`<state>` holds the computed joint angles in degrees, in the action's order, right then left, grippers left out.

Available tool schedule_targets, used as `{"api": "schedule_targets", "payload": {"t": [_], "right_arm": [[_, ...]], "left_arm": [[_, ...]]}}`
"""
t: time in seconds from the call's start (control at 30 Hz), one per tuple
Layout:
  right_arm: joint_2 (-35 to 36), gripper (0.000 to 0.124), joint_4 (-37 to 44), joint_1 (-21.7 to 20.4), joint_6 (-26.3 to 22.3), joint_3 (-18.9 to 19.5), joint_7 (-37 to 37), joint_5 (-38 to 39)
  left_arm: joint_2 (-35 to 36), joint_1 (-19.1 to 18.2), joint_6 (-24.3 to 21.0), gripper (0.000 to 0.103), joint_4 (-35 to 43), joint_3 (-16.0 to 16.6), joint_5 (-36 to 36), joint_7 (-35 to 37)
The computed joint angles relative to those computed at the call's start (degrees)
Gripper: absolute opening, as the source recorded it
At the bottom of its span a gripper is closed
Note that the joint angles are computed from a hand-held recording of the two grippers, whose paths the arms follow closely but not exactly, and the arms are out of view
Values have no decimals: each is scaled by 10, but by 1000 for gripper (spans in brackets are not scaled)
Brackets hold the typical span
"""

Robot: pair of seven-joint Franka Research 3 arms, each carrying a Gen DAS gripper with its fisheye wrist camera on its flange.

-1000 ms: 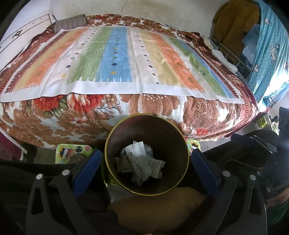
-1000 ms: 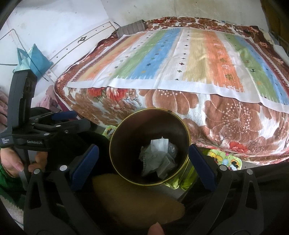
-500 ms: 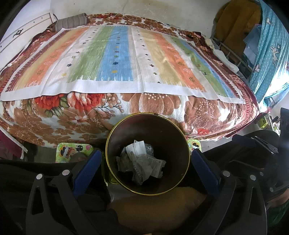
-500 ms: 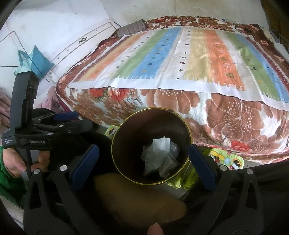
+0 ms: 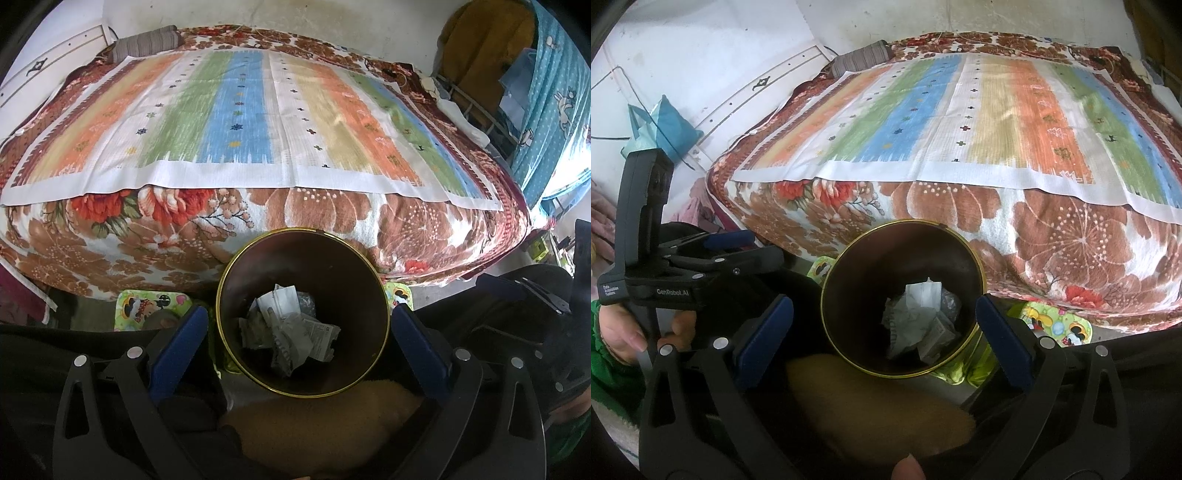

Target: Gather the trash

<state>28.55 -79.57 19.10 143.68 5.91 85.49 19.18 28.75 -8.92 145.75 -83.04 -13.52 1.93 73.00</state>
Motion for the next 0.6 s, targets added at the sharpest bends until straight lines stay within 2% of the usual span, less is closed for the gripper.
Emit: {"api": "schedule_targets", "payload": {"t": [0.6], "right_arm": [[1,95,1,0,-1,0,1,1]], "left_arm": [[2,0,-6,97,4,1,1,-1]]}}
